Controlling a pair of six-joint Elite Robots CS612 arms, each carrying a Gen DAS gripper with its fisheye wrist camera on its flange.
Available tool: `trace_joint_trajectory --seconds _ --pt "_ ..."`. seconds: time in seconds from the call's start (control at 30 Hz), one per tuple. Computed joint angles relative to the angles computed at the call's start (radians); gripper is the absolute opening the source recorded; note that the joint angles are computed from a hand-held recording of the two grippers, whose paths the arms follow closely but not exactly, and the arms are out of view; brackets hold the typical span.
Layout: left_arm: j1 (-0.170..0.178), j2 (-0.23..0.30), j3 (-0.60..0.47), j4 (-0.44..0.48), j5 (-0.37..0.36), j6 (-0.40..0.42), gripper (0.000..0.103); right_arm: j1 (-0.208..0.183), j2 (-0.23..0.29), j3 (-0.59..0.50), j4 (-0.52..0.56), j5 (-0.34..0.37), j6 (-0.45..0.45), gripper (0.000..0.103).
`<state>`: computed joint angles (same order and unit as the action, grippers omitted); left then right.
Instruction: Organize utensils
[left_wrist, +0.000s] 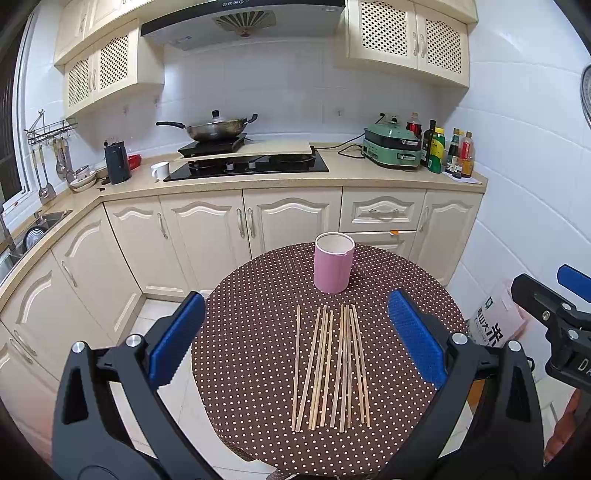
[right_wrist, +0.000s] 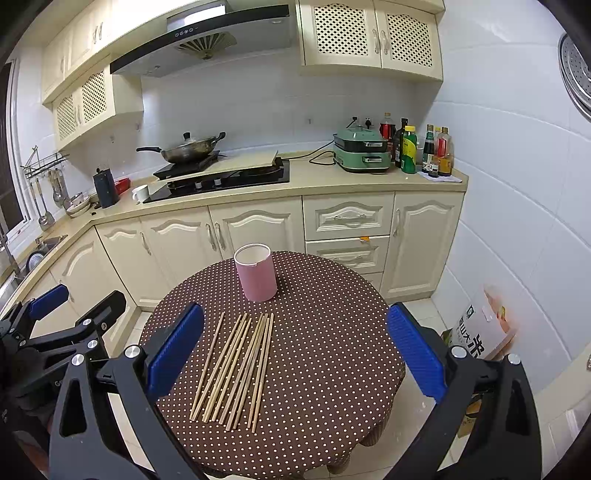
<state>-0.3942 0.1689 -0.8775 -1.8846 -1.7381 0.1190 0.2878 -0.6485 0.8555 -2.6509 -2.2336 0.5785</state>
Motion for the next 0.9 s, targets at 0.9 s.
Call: trace_joint_trajectory --seconds 0.9 --pt "0.002 -0.001 0.000 -0.006 -0.004 0.002 0.097 0.001 -0.006 0.001 0.016 0.014 -0.006 0.096"
